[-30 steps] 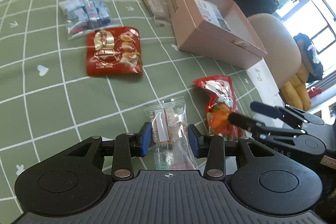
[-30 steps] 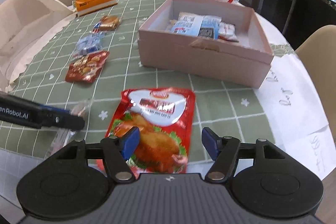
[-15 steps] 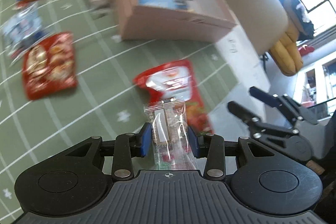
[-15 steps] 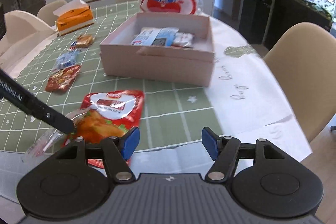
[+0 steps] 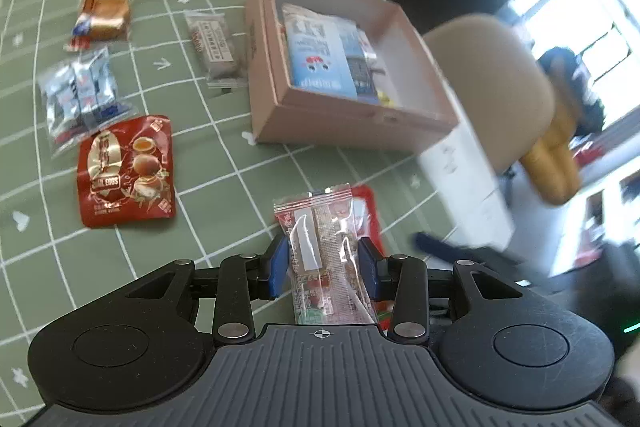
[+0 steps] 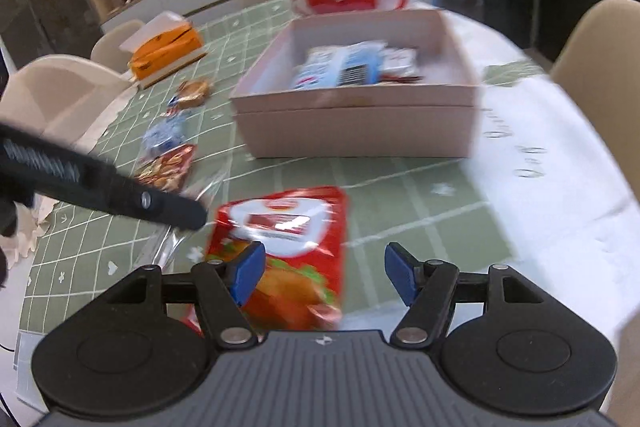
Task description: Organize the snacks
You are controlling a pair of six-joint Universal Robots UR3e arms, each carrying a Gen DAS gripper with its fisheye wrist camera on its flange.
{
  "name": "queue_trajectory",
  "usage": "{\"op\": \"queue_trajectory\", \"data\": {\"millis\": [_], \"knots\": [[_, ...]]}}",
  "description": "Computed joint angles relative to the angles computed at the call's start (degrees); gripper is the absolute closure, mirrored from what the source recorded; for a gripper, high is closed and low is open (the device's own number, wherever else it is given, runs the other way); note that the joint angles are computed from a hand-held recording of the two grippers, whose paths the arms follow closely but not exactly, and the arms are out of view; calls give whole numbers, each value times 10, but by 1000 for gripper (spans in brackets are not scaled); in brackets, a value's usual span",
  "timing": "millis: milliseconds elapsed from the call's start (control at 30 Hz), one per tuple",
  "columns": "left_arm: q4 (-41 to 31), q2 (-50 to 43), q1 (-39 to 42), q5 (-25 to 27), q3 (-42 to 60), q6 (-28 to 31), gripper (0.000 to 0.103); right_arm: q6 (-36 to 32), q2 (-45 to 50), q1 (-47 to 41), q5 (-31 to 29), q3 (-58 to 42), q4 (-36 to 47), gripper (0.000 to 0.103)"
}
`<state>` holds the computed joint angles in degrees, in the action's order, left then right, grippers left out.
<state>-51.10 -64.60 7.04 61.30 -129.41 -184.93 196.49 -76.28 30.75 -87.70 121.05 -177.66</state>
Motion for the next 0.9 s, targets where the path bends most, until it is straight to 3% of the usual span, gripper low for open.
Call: {"op": "queue_trajectory", "data": {"millis": [133,233,367,467,667,767,900], "knots": [[-91,31,77,-68,16,44,61,28,73,27,-13,-91,38,27],[-81,18,72,-69,35,43,61,46,104,39,-11,-117,30,17],[-19,-21,32,-68,49,8,61,0,117,69,-55,-141,52,19],[57,-81,-32,-66,69,-44,61,-18,65,44,-23,-69,19,20],[220,-245,-193,-53,165,-162,61,-89,-68,-17,-40,102,-61,20],[226,-283,-243,-39,213,-181,61,-110,-119,-53,-40,154,-70,20],[209,-262,-258,-11,213,-179,61,-101,-160,-83,-27,197,-76,20]]}}
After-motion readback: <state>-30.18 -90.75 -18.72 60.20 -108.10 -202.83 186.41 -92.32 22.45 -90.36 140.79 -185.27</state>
